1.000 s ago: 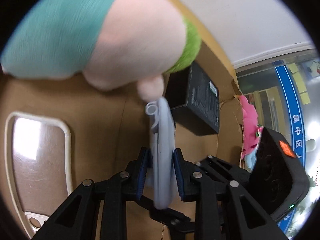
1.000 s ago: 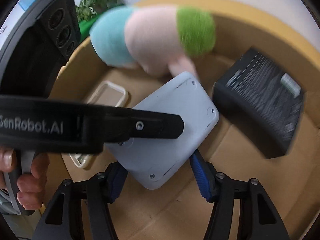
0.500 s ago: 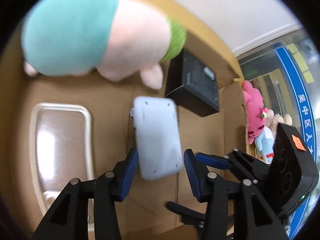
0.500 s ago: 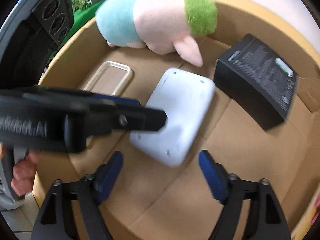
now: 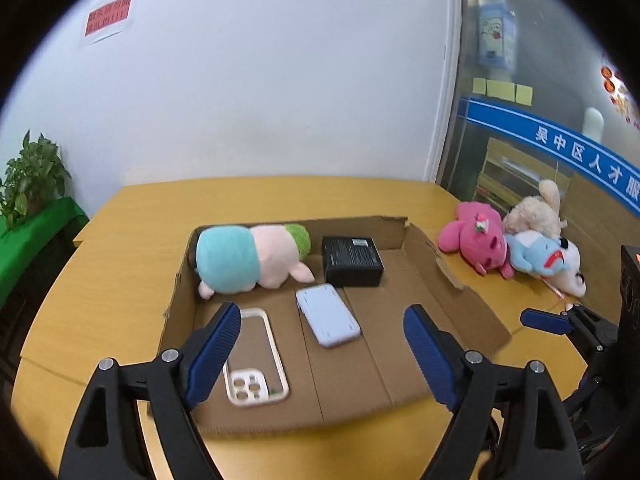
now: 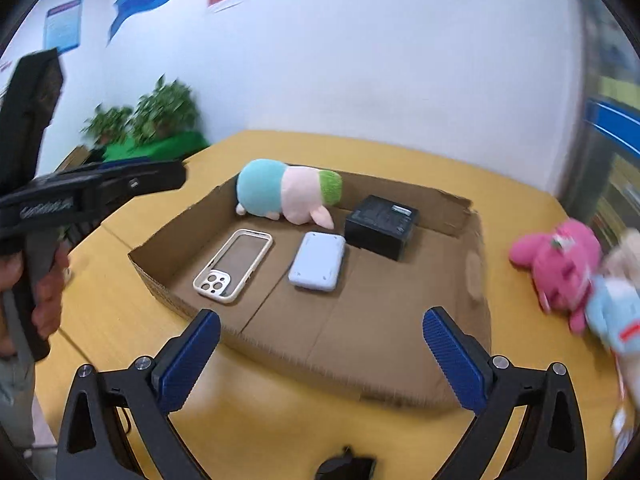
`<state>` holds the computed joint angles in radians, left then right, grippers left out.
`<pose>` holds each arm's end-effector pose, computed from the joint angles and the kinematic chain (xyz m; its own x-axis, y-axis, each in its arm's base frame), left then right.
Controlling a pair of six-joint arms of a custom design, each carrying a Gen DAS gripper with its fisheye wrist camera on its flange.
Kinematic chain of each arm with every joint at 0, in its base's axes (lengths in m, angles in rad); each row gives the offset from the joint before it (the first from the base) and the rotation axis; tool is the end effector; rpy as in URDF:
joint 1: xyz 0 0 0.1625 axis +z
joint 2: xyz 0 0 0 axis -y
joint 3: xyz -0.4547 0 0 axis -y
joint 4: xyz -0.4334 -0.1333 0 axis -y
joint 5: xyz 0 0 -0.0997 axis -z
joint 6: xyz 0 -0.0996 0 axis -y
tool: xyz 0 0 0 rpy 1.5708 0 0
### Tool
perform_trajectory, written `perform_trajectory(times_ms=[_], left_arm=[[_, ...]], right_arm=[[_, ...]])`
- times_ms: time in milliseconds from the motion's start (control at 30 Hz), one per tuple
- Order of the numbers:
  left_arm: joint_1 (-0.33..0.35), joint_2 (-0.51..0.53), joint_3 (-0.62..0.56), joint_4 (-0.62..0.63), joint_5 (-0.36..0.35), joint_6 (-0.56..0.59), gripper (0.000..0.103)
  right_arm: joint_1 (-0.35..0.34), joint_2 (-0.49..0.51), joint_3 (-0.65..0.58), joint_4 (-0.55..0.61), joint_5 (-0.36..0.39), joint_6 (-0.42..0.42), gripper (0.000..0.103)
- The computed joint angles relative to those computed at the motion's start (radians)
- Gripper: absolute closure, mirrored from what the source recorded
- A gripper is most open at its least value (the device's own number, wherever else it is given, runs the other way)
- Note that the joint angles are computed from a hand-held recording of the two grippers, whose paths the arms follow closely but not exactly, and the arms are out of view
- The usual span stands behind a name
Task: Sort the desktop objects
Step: 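Lower the power bank into the box and open the right tool, then move the right tool to the black sunglasses and grasp them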
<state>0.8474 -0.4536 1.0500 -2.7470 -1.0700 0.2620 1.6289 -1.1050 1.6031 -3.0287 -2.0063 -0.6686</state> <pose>-0.4590 -0.7934 0.0999 -0.6598 0.5328 -0.5299 0.7503 0.5063 -0.4251 0.1327 -0.7096 0.3916 -0.7053 -0.1256 0.6976 -0.5997 0.6306 -0.4927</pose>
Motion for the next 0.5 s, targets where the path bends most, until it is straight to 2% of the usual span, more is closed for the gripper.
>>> perform_trajectory(times_ms=[167,333,500], left_arm=[[-0.015,-0.064,0.133,-0.041,-0.029,-0.026,0.019],[-0.026,-0.089,0.184,-0.048,-0.042,-0.023,0.019],[-0.035,-0.095,0.205,-0.07,-0.017,-0.037,0.019]], right_arm=[[-0.018,-0.014,0.066,-0.095,0.007,0.037,0.0],[-0.011,-0.019,0.099,-0.153,-0.01,0.032,0.0],[-0.008,-0.029,0.116,-0.176,-0.006,0.027,0.0]])
